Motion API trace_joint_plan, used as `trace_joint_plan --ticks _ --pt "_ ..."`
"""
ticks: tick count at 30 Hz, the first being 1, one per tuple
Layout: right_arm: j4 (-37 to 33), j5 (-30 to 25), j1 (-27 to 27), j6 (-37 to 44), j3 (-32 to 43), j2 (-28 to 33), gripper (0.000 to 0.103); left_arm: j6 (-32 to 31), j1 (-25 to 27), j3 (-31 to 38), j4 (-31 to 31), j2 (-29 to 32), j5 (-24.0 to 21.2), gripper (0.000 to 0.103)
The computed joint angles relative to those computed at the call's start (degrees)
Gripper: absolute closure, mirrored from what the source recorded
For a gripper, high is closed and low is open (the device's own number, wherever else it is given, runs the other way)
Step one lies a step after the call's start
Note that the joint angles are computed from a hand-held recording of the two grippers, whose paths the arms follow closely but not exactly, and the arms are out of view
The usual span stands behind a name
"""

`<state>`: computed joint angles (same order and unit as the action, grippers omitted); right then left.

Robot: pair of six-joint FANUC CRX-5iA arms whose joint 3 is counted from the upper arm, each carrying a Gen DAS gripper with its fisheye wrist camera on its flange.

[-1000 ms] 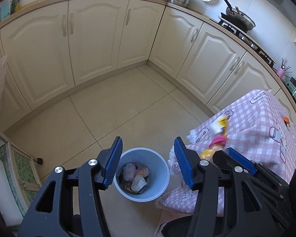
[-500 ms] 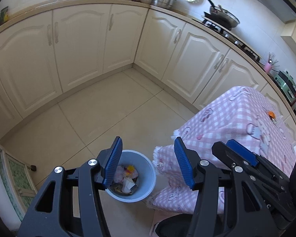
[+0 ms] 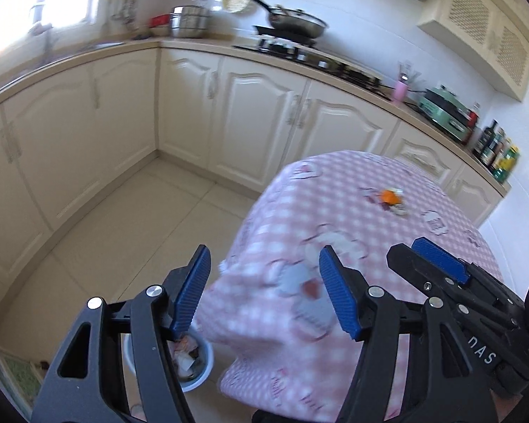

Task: Collect trash
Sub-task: 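Move both open tools back to the table toward the orange and wrapper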

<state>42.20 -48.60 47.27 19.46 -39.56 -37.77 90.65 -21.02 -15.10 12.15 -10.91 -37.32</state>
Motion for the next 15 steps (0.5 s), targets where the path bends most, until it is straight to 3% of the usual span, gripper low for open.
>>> trace_joint_plan --ticks 7,10,15 --pt "-4.6 0.4 -15.0 9.3 0.8 -1.7 0.057 -1.2 -7.5 12.8 -0.7 12.0 -2.3 0.042" --pt "-10.2 3.2 -23.9 16.0 2.9 0.6 0.057 -1.1 -9.6 17.8 -1.0 16.6 -3.5 0.042" --pt "-17.5 6.5 -33.2 24.1 6.7 5.9 0.057 1.1 -12.4 28.1 -3.1 25.3 -7.8 0.042"
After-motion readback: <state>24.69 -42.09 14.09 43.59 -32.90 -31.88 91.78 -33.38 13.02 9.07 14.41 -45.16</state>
